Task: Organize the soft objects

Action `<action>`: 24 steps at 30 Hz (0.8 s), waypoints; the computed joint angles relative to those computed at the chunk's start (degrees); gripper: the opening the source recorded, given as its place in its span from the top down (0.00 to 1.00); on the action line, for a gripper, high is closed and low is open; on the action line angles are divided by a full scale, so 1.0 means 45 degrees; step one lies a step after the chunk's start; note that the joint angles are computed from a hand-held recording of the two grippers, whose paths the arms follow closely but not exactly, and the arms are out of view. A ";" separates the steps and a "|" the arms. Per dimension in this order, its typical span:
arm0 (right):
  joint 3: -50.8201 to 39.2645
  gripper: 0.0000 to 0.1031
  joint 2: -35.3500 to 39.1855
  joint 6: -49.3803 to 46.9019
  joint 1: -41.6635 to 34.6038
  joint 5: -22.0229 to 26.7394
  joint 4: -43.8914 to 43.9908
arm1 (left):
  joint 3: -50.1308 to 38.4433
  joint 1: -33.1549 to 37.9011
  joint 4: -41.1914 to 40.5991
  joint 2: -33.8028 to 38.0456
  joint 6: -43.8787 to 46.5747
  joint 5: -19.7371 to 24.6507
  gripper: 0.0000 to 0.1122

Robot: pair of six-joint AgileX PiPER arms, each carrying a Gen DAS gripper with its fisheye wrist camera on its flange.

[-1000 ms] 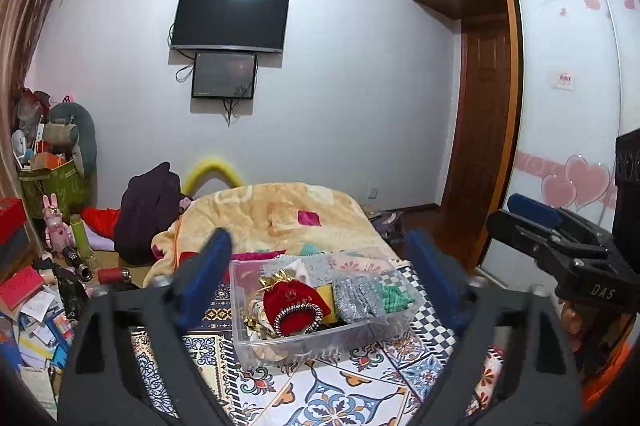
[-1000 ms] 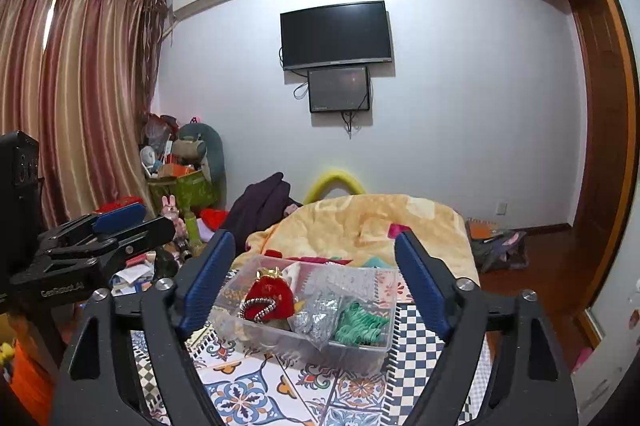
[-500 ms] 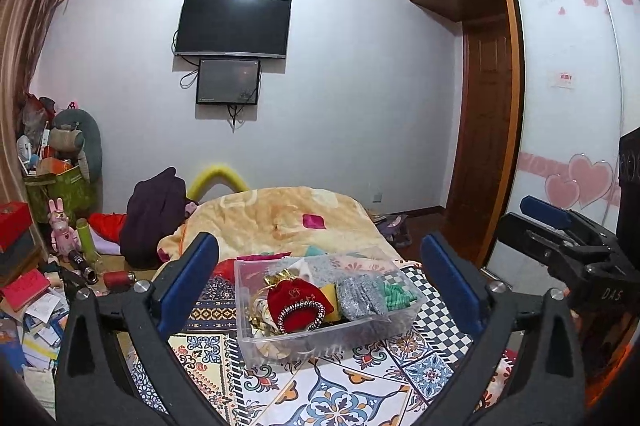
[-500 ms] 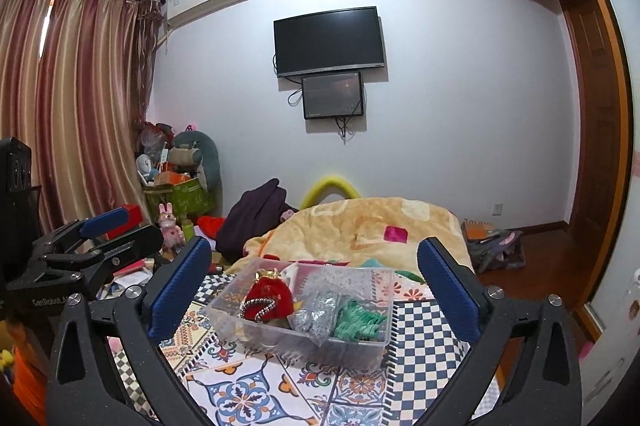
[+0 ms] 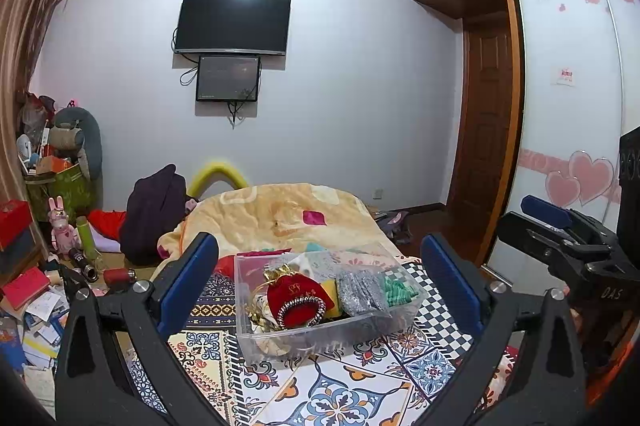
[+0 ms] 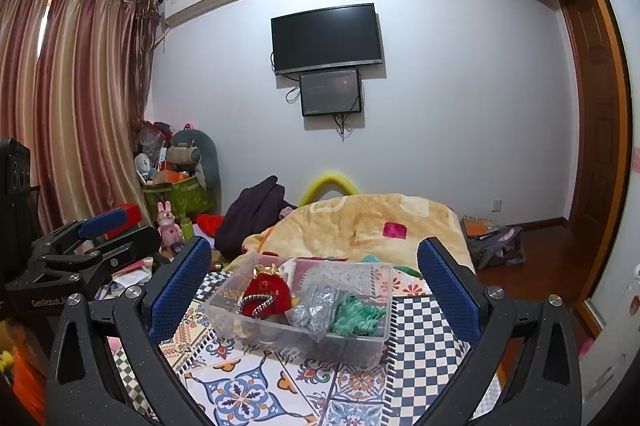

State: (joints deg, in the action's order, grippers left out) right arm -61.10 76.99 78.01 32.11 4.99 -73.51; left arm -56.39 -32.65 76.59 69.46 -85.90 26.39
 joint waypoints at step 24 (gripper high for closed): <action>0.0169 0.00 -0.0163 -0.0849 -0.0048 0.0077 0.0818 | 0.0032 0.0135 -0.0091 0.0070 -0.0015 -0.0397 0.08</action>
